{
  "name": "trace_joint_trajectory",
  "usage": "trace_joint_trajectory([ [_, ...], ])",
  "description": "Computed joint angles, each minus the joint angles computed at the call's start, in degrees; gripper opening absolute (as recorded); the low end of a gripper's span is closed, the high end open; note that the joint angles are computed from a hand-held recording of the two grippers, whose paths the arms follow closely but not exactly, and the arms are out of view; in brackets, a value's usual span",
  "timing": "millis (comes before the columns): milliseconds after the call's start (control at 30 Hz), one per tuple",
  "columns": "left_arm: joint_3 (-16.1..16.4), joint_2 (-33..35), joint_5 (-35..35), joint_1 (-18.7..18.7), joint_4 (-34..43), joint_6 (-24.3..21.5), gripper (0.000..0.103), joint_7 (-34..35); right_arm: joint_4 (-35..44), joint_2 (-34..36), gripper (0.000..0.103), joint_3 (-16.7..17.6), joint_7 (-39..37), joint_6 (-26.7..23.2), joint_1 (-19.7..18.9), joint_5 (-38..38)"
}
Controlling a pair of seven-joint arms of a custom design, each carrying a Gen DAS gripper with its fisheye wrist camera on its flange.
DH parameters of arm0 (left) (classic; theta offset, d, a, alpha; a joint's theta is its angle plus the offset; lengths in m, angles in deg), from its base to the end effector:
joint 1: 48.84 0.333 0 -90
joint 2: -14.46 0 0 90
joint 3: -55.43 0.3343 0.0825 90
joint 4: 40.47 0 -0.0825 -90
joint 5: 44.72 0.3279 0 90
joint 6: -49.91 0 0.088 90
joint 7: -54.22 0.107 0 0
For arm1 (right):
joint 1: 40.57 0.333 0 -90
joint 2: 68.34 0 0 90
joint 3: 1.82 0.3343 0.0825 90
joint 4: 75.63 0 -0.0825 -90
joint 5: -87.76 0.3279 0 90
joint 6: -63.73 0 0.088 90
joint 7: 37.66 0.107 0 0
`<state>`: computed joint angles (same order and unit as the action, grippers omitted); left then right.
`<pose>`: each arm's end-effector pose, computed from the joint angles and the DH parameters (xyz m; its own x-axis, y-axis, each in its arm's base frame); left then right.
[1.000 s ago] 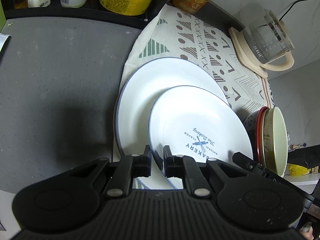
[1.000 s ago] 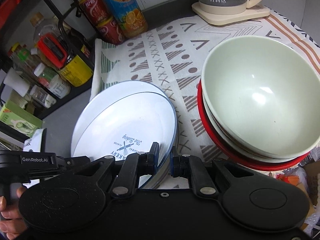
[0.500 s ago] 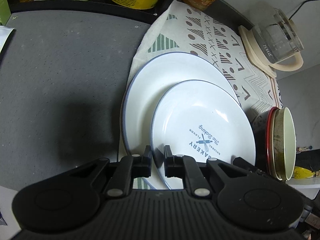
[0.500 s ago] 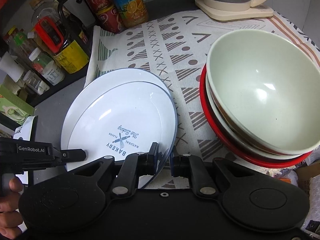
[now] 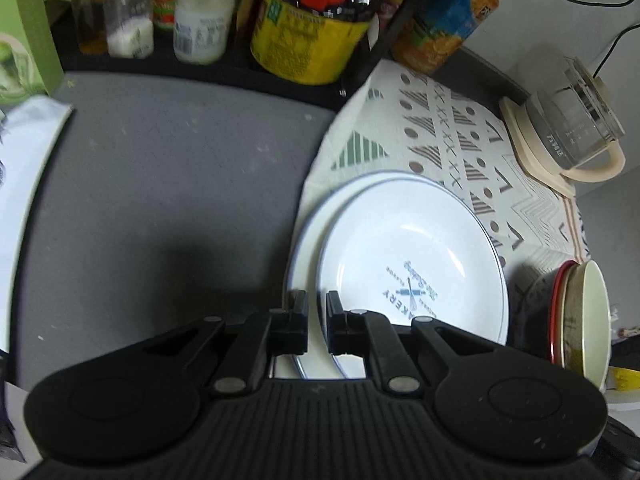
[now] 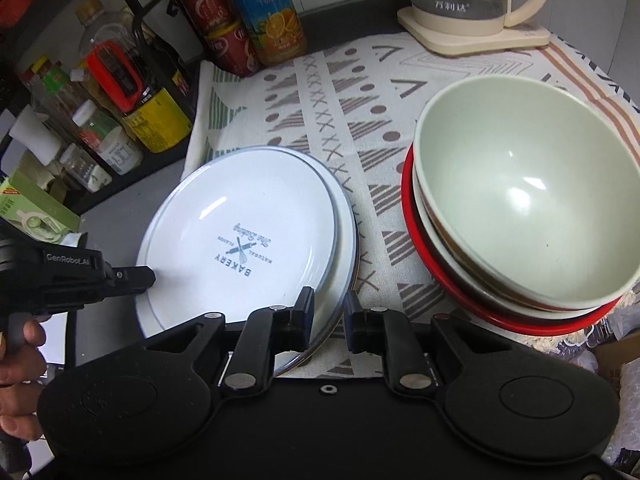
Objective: Organize plates and bowls
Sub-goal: 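Open the right tool to release the 'BAKERY' plate, then grasp the rim of the red bowl stack with the right tool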
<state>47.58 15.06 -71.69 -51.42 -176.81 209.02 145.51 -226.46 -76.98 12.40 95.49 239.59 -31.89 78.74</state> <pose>0.4841 -0.0687 0.4140 0.1440 -0.9417 0.3040 -0.9180 -0.2418 -0.3144 0.3902 0.1808 0.4241 -0.1127 -0.9560 -0.2710 -0.8438 0.2361 -0.4820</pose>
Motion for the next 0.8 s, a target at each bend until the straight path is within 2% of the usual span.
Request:
trace_joint_trajectory([
  [33,0.0,-0.5,1.3,0.0,-0.3,0.3,0.013,-0.8,-0.3,-0.6,0.023,-0.1,-0.1,0.2,0.1,0.1],
  [67,0.1,-0.9,2.9,-0.1,-0.2,-0.1,0.014,-1.9,-0.6,-1.3,0.026,-0.1,-0.3,0.4,-0.1,0.1],
  [167,0.3,-1.4,0.7,-0.4,0.5,-1.9,0.018,0.5,-1.6,-3.6,0.036,1.3,-0.2,0.8,-1.9,-0.5],
  [200,0.4,-1.6,0.4,-0.5,0.6,-2.4,0.022,1.1,-2.0,-4.3,0.044,1.6,-0.4,1.2,-2.4,-0.3],
  [267,0.5,-2.3,0.2,-0.8,0.5,-3.0,0.030,1.8,-2.8,-5.6,0.053,2.2,-0.8,1.9,-3.2,0.7],
  [333,0.7,-3.0,-0.2,-1.1,0.3,-3.4,0.044,2.2,-3.4,-6.5,0.055,2.2,-1.9,2.2,-3.4,2.4],
  [500,1.2,-5.6,-1.0,-2.8,-0.6,-3.8,0.061,3.8,-4.0,-8.5,0.070,5.7,-1.0,1.4,-7.6,3.1],
  [567,1.5,-6.4,-1.3,-3.6,-0.7,-4.2,0.062,4.4,-4.5,-9.2,0.072,4.1,-2.0,1.6,-6.0,5.0],
  [667,1.9,-7.1,-1.6,-4.5,-0.3,-4.9,0.063,5.0,-4.7,-11.4,0.081,7.4,-0.8,0.8,-9.9,4.0],
  [800,1.9,-7.0,-1.5,-5.5,0.7,-5.1,0.064,5.7,-5.1,-13.0,0.084,6.7,-2.0,1.3,-9.9,5.1],
])
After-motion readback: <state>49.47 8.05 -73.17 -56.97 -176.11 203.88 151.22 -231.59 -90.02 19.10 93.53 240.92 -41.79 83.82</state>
